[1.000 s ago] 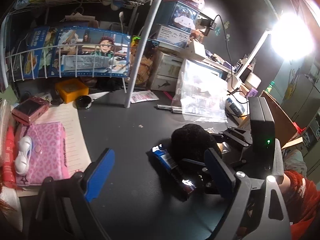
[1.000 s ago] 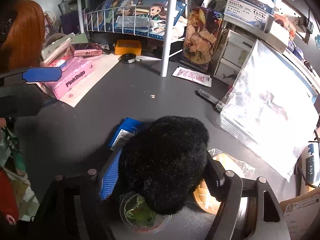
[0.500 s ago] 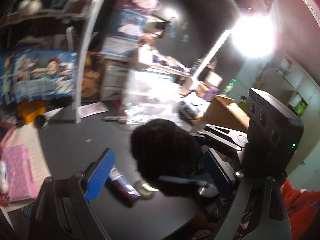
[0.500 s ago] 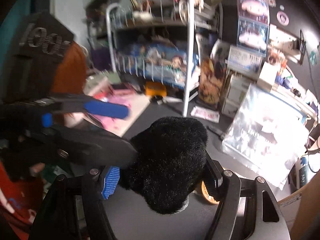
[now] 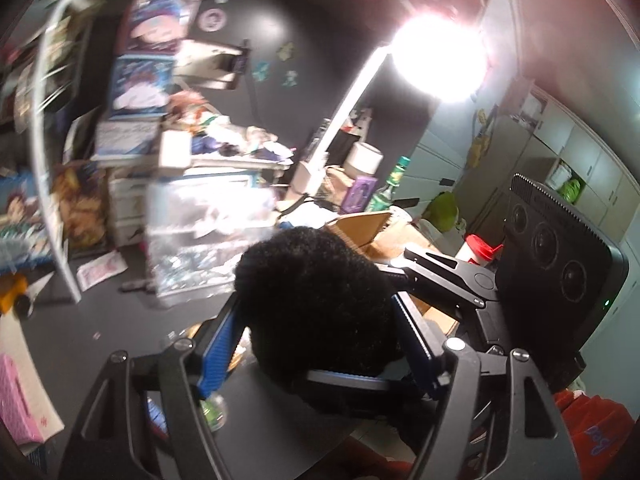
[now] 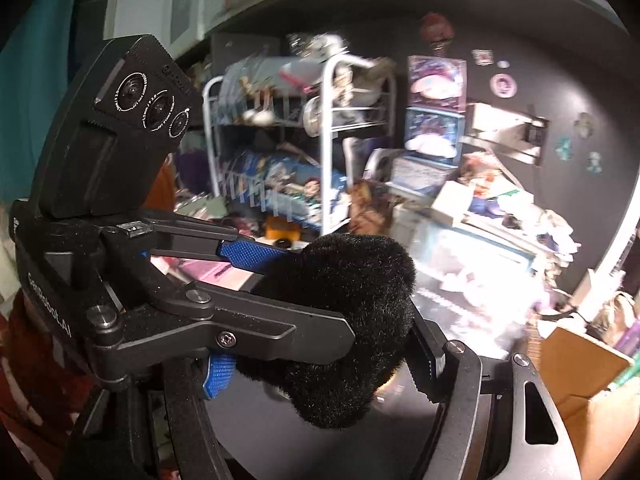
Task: Organize objects
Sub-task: 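Carry the black pompom into the box and open the right gripper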
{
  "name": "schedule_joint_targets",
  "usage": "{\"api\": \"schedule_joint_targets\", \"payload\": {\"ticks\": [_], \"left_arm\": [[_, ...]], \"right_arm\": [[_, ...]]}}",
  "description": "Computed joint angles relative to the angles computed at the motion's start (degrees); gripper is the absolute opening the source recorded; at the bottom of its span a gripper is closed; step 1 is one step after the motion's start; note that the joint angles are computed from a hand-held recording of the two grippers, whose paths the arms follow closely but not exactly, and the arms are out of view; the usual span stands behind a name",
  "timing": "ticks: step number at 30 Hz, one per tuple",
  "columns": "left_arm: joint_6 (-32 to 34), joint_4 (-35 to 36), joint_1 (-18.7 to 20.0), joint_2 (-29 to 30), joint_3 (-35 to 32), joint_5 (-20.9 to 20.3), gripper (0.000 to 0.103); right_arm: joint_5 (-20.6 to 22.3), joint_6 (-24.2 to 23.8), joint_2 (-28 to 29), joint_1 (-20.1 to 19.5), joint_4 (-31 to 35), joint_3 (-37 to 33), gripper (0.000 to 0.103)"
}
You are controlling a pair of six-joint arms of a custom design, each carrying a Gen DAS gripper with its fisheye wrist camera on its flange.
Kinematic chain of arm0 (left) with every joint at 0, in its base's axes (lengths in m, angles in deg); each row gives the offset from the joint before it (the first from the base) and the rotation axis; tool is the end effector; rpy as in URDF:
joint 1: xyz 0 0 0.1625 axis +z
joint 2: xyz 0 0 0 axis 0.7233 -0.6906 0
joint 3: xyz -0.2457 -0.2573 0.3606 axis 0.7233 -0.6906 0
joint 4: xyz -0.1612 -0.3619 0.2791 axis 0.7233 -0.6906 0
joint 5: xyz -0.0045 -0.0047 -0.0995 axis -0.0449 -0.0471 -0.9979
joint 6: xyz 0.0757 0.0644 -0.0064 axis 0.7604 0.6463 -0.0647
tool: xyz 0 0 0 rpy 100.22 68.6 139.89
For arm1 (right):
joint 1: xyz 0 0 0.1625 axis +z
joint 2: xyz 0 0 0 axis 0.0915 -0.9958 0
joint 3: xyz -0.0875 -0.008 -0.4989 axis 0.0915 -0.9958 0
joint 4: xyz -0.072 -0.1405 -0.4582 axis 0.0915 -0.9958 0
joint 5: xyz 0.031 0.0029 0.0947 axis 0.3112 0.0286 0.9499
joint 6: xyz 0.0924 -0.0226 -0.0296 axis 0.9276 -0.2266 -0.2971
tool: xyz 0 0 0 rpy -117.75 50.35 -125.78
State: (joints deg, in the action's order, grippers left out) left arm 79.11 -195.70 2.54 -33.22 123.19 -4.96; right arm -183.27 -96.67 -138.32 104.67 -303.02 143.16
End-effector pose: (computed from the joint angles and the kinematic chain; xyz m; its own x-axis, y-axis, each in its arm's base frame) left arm -0.2315 -0.4703 0.2255 -0.6300 0.7728 -0.0772 0.7488 0.5780 -0.3245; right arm 0.2436 -0.3879 0.1380 -0.6284 -0.4464 0.6371 -0.7697 0.4754 -0.4260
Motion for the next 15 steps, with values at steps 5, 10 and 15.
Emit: {"api": "schedule_joint_targets", "payload": {"ticks": [5,10,15], "left_arm": [[-0.4,0.0,-4.2,4.3,-2.3,0.1,0.07],[-0.8,0.5,-7.3,10.0,-5.6,-0.7,0.07],[-1.4,2.7,-9.0,15.5,-8.7,-1.2,0.07]], "right_arm": [[-0.7,0.8,-6.9,-1.8,1.8,2.5,0.068],[-0.7,1.9,-14.3,-5.2,4.6,4.8,0.068],[-0.1,2.9,-21.1,-10.0,10.6,6.2,0.068]]}}
